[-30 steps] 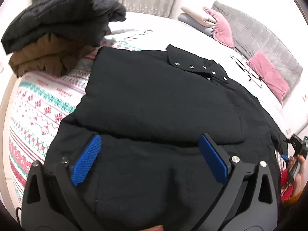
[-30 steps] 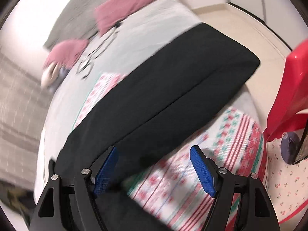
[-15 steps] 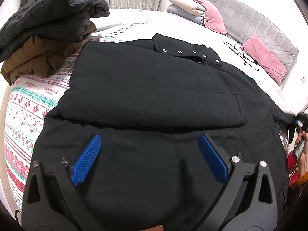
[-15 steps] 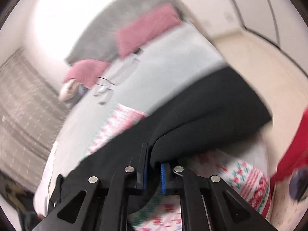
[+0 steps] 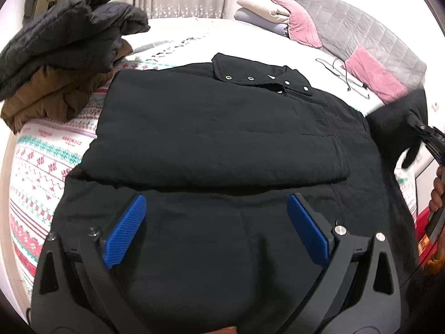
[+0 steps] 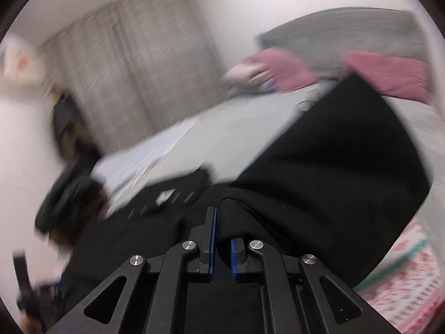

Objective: Fold large clothes
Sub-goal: 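Grasp the jacket's other side with the right tool and fold it inward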

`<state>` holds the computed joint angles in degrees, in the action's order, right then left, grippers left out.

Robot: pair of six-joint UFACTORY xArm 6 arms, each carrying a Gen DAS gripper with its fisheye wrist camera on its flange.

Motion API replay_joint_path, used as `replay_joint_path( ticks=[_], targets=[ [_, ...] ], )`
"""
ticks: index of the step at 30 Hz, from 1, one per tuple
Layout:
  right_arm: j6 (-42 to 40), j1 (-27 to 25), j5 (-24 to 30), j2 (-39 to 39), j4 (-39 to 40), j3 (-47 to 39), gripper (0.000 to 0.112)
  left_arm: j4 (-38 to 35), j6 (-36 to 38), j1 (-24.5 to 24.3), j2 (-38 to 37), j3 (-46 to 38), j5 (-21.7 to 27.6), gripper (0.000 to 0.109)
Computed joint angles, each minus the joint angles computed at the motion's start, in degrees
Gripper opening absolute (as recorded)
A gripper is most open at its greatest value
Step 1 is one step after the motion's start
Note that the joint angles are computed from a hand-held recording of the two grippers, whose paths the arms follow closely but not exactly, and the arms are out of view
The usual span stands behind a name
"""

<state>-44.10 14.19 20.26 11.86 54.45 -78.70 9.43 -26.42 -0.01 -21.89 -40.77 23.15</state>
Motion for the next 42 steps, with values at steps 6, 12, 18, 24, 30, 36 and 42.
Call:
replay_joint_path(
  ticks=[6,12,18,24,30,36,42],
  targets=[
    [10.13,0.40,14.48,9.08,-12.39,-7.71,0.008,2.50,0.47,-1.83,0.35,-2.60,5.00,0.101],
    [18.62,-2.69,28.17,16.13,-16.13,-14.87,0.015,3.64,3.12,-4.80,1.56,-7.20,10.17,0.101],
    [10.91,-5.48,29.22,9.53,-5.59,-11.08,0.066,2.15,7.17,-7.88,6.03,-15.80,14.96,0.101],
    [14.52,-9.96,24.31,6.21,1.55,-7.14,0.066,2.20,9.62,-13.18,13.74,-26.68,17.94,0.101],
    [25.43,-14.10,23.58,9.78,0.37,-7.67,0.062,9.38,7.53,-19.95,27.05,-38.86,18.10,0.101],
    [23.14,-14.94,23.44,10.51,4.50,-8.26,0.035,15.48,5.26,-23.50,39.81,-50.84,18.39,0.100],
    [23.19,-15.21,25.53,13.13,7.07,-10.72,0.027,7.71,7.43,-23.41,49.28,-61.53,20.46,0.058]
  ],
)
